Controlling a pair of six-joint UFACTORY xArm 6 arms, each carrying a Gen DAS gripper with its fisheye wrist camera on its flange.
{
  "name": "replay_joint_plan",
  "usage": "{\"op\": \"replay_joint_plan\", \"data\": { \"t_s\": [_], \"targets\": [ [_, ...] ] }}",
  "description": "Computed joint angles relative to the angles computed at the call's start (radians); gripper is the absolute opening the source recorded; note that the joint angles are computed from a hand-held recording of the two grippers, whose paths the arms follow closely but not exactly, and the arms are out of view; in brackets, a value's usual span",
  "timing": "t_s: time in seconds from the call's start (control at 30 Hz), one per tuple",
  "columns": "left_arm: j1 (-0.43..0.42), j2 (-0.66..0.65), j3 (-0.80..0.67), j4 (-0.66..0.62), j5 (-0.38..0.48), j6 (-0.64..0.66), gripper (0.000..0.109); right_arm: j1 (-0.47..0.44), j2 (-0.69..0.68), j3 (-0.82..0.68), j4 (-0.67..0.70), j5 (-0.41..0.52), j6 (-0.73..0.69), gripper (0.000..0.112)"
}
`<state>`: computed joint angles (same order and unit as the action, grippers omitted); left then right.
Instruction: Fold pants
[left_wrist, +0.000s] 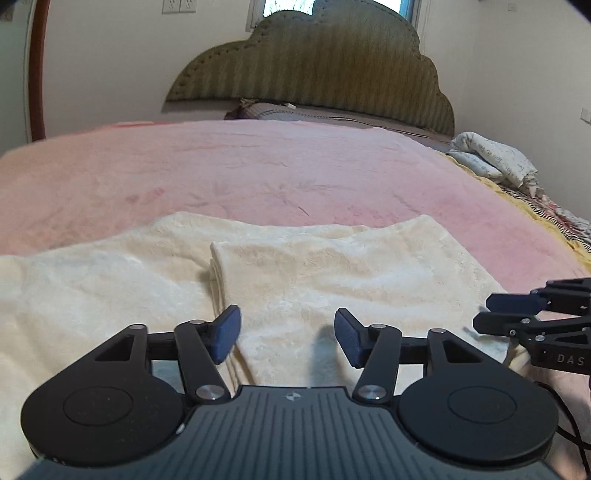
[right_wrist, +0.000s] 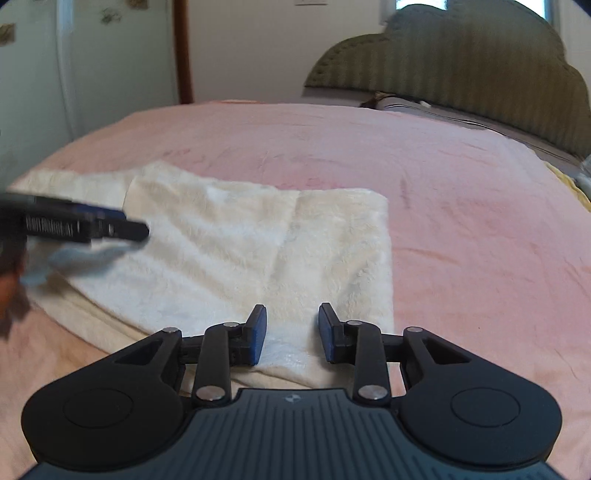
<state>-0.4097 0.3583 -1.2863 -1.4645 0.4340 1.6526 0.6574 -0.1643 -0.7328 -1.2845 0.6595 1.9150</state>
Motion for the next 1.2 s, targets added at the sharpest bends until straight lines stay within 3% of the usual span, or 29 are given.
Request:
{"op": "replay_joint_plan", "data": {
  "t_s": [0.07, 0.13, 0.2, 0.37, 0.53, 0.63, 0.73, 0.87, 1.0, 1.2],
  "targets": [
    [0.016, -0.032, 0.031, -0.037, 0.045, 0.04, 0.065, 0.04, 0.001, -0.019, -0.037, 0.045, 0.009, 0.031],
    [0.019, -0.024, 0.035, -0.005, 0.054, 0.018, 0.069, 0.029, 0.003, -0.02, -0.045, -0.014, -0.026, 0.039],
    [0.011, -0.011, 0.038, 0.035, 0.006, -0.036, 0.067, 0.013, 0.045, -0.031, -0.016, -0.051, -0.071, 0.042],
    [0.095, -0.056, 0.07, 0.04, 0.135, -0.129, 0.068, 0.05, 0.056, -0.076, -0.052, 0.008, -0.013, 0.043],
    [0.118, -0.087, 0.107, 0.007, 0.077, -0.086, 0.069, 0.02, 0.144, -0.184, -0.178, -0.123, 0.043, 0.043],
    [0.108, -0.077, 0.11, 0.014, 0.025, -0.061, 0.069, 0.015, 0.245, -0.277, -0.126, -0.181, -0.081, 0.043],
    [0.107, -0.084, 0.119, -0.025, 0.017, -0.019, 0.069, 0.033, 0.276, -0.305, -0.1, -0.142, -0.098, 0.044],
    [0.107, -0.083, 0.119, -0.042, 0.015, -0.018, 0.069, 0.043, 0.243, -0.293, -0.166, -0.106, 0.022, 0.046],
    [0.106, -0.095, 0.129, -0.041, 0.004, -0.007, 0.071, 0.034, 0.283, -0.312, -0.08, -0.103, -0.053, 0.064],
    [0.103, -0.109, 0.135, -0.075, -0.043, 0.021, 0.08, 0.05, 0.275, -0.29, -0.09, -0.053, 0.04, 0.082]
  ]
}}
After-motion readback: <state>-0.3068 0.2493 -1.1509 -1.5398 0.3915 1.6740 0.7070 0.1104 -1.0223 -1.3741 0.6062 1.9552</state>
